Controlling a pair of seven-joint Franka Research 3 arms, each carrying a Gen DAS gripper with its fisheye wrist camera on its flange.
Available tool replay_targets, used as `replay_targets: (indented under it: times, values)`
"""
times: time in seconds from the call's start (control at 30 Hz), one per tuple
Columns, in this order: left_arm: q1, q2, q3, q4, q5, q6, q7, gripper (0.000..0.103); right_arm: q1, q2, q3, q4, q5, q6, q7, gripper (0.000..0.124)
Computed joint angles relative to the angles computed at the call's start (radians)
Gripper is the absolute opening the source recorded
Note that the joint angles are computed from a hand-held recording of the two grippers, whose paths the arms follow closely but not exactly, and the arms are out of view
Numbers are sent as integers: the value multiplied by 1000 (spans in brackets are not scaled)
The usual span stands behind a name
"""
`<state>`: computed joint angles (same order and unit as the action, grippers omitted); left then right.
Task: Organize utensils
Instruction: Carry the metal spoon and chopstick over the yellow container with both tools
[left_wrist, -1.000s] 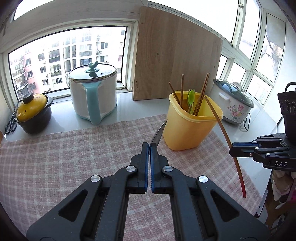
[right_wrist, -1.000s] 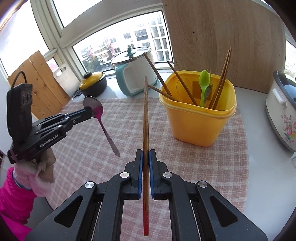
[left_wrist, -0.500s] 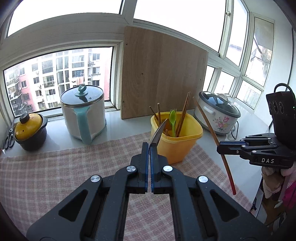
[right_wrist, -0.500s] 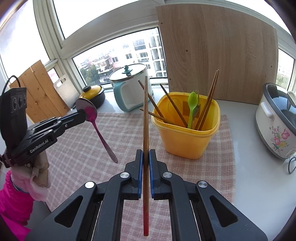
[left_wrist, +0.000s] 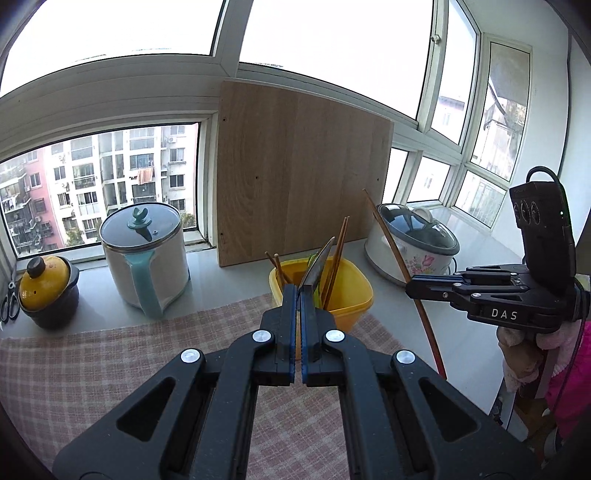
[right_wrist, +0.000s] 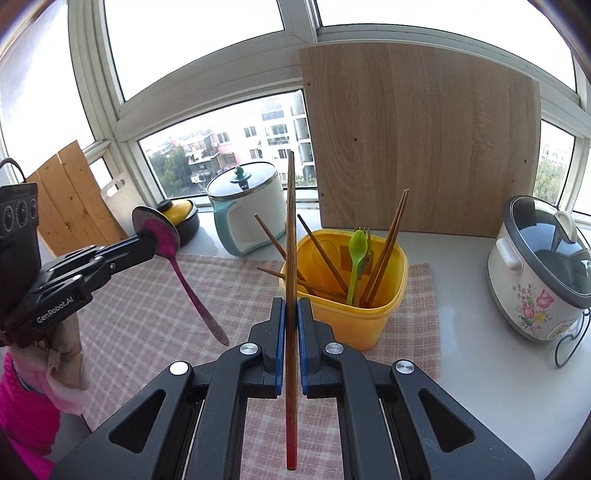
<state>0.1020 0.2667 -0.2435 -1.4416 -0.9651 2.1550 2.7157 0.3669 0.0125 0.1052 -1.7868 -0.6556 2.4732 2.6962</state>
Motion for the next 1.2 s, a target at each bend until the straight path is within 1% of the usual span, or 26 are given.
replay_targets:
  times: [0.27,0.4,0.57,0.7,0.93,1.2]
  values:
    - [-20,50,-27,101,0,-5,-45,0,-19,7,-17,43,-51,-17,-8,5]
    - [-38,90,-48,164,26,18,-67,0,-32,25,-31,68,-62,-4,-11,5]
    - [-70,166,-76,261,100,61,-120,0,-39,71,-57,120,-82,6,-17,5]
    - [-99,247,-98,362,184,75,-193,0,-38,118,-83,160,-69,20,-33,5]
    - [-136,386,-126,531,329,64,-318,0,-34,187,-134,200,-34,59,-46,5]
    - [-156,468,-142,610,431,36,-398,0,-32,217,-164,184,43,88,-66,5]
